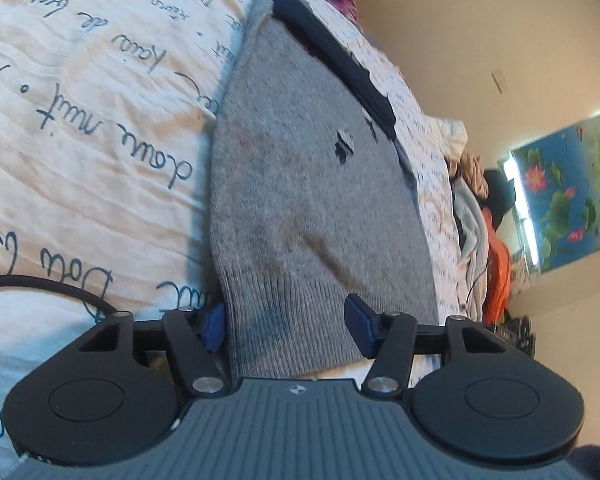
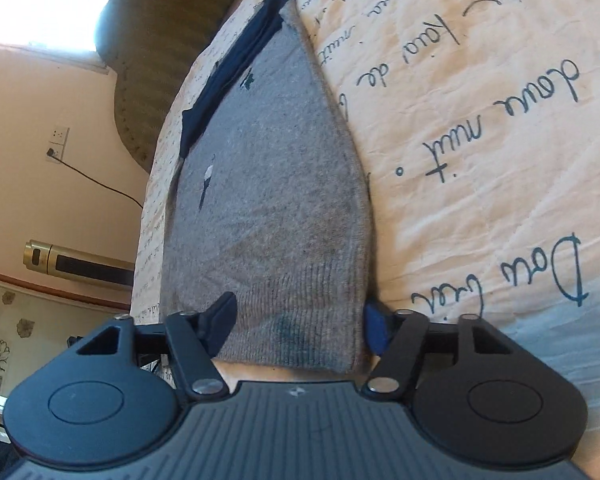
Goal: Fold small clothes
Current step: 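Grasp the grey ribbed hem of the sweater with both grippers, then lift the hem with both grippers and fold it over toward the collar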
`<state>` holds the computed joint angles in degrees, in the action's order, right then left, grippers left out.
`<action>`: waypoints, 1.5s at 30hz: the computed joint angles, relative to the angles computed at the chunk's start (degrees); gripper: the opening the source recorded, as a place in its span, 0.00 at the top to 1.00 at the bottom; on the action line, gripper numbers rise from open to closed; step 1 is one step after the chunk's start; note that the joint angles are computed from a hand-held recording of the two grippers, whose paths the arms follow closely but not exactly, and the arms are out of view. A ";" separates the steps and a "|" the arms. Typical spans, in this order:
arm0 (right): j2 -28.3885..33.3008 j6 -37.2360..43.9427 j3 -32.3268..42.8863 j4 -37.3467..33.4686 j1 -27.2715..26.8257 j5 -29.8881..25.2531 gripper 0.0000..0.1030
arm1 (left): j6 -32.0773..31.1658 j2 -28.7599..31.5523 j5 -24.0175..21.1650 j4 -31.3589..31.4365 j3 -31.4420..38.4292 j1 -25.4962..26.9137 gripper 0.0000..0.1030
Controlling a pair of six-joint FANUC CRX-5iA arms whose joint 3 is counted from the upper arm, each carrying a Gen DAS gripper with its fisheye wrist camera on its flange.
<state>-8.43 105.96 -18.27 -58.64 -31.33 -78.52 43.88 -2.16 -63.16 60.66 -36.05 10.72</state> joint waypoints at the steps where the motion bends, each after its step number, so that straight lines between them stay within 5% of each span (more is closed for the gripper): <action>1: 0.21 0.12 -0.08 -0.40 -0.44 -0.23 0.45 | -0.40 0.06 -0.24 -0.42 0.20 -0.27 0.39; 9: 1.72 2.49 -0.58 -3.92 -2.79 -2.30 0.44 | -2.38 1.54 0.83 2.07 -0.26 -3.57 0.40; 12: 1.80 2.33 -0.25 -3.55 -2.67 -2.61 0.45 | -0.32 1.54 1.51 -0.68 0.78 -3.17 0.63; 13: 1.88 2.32 -0.22 -3.70 -2.77 -2.72 0.45 | 0.65 1.65 1.60 -2.12 1.25 -2.83 0.82; 14: 2.06 2.50 -0.24 -4.01 -3.05 -2.95 0.44 | 1.82 1.91 1.28 -3.65 1.77 -2.20 0.91; 17: 2.38 2.48 -0.44 -4.61 -3.16 -2.60 0.49 | 2.05 2.03 1.07 -3.50 1.61 -1.80 0.90; 19: 2.49 1.71 -0.46 -3.36 -2.65 -1.96 0.68 | 1.54 1.75 1.20 -3.88 1.69 -1.90 0.90; 23: 2.37 2.55 -0.92 -3.03 -3.21 -2.10 0.77 | 0.48 1.52 1.62 -3.30 1.43 -2.22 0.96; 26: 1.73 2.97 -1.55 -2.24 -2.56 -1.27 0.93 | -2.59 1.04 1.37 -0.34 0.05 -2.33 0.96; 34: -0.53 6.02 -2.46 -6.62 -5.84 -3.04 0.95 | -4.83 0.97 -0.35 3.07 -0.33 -1.51 0.96; 45: 4.31 9.35 3.95 -19.16 -5.98 -1.48 0.95 | -9.56 4.66 1.82 24.78 0.62 -6.47 0.96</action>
